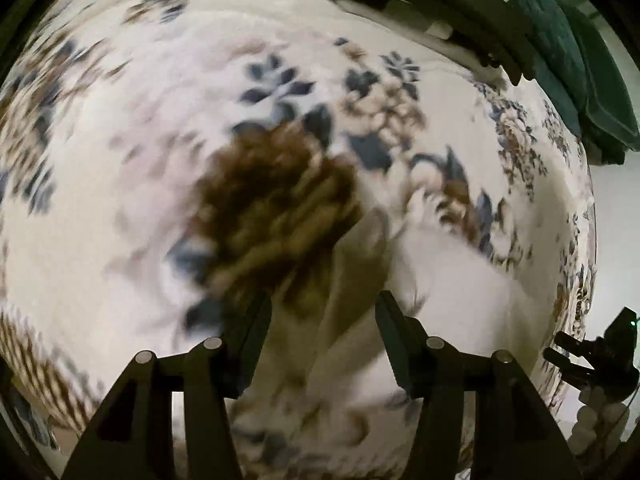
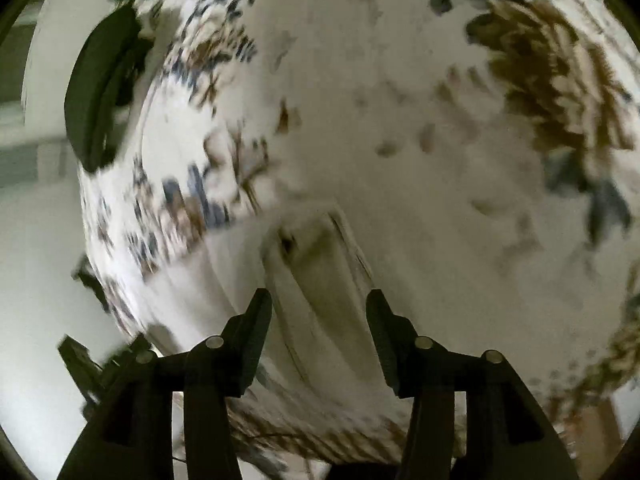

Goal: Fold small clothes

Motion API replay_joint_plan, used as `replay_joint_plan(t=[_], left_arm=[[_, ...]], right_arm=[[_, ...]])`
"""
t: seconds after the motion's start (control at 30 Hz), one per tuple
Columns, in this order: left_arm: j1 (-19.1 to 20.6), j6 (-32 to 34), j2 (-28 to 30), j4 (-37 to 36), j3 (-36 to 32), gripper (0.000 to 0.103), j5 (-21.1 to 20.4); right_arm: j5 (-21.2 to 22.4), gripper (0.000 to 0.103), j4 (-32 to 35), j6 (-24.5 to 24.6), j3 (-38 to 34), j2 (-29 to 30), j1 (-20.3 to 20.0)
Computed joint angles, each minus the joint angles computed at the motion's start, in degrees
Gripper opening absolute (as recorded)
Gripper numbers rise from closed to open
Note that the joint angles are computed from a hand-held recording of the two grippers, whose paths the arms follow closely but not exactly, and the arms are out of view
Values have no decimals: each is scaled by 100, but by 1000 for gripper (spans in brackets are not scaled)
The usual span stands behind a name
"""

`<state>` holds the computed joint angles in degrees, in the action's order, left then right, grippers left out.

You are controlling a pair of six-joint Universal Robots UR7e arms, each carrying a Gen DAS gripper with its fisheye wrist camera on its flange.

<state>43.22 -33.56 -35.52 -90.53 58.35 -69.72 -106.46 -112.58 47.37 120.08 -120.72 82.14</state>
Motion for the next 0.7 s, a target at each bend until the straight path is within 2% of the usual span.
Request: replay_joint_plan(t=[0.1,0.13,0.17,0.2,0.23,0.37,0.43,0.5,0.57,0.6,0.63,0.67,0.7], left_arm=[[55,243,484,122,-531,49,17],[73,301,576,135,-626,49,-5],[84,365,581,87,-629,35,-10],[92,450,570,-30,-584,20,-47],[108,501,581,-27,-592,0,-96],[109,460,374,-64,-330,1,-9],[137,376,254,50,-199,1,78],[192,237,124,168,-145,2,-42],[236,94,-26,33,-59,3,-293],[249,55,-104,-80,-1,6,-416],[250,23,-168,-168,50,18,-499],[247,60,-237,-312,143,41,-591],[237,116,-291,-426,241,53,-643]], right_arm=[[505,50,-335,28,102,85,-453],[596,40,-427,71,120,146,-483],[694,27,-519,36,118,202,-510],[609,9,-514,38,45,304,-440],[359,8,-453,106,-56,405,-303],[-319,6,-461,418,-333,546,-69],[-436,3,-395,416,-478,642,-109],[-534,3,-141,309,-668,789,-93],[-179,6,-19,113,-728,705,-220],[-76,16,116,90,-773,674,-216],[-120,37,203,81,-791,653,-127],[-181,48,212,56,-756,609,-19],[-224,58,257,62,-719,577,62]])
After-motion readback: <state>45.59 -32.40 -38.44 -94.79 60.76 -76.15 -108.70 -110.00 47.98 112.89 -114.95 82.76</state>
